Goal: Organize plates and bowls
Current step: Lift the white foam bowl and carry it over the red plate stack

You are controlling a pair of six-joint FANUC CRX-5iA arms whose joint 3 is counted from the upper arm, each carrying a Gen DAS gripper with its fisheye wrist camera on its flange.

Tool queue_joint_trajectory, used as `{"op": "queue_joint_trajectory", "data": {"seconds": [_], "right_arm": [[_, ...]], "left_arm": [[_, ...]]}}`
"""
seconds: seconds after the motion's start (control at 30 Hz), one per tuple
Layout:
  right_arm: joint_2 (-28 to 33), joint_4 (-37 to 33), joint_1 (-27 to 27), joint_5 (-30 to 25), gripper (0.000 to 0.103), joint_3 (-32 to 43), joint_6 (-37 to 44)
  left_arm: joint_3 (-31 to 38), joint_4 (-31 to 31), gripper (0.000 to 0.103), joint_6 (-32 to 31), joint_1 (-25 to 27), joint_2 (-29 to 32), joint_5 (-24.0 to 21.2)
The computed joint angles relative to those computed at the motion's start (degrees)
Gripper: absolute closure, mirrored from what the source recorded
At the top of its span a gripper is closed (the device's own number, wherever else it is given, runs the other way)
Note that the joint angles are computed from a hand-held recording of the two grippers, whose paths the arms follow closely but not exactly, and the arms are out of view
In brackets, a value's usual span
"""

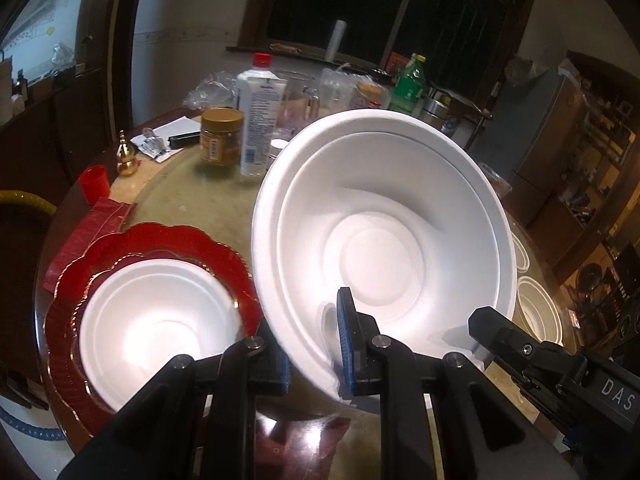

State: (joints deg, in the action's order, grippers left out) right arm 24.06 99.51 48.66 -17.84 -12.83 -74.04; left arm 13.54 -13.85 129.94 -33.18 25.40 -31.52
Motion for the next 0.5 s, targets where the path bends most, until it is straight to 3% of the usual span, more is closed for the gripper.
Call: {"op": "queue_joint_trajectory", "data": {"seconds": [0.5], "right_arm": [[4.08, -6.89, 2.67, 2.30, 0.095, 6.73, 11.11]], "left_arm": [[-8.31, -3.97, 0.085, 8.17, 2.63, -6.14, 3.51]]}}
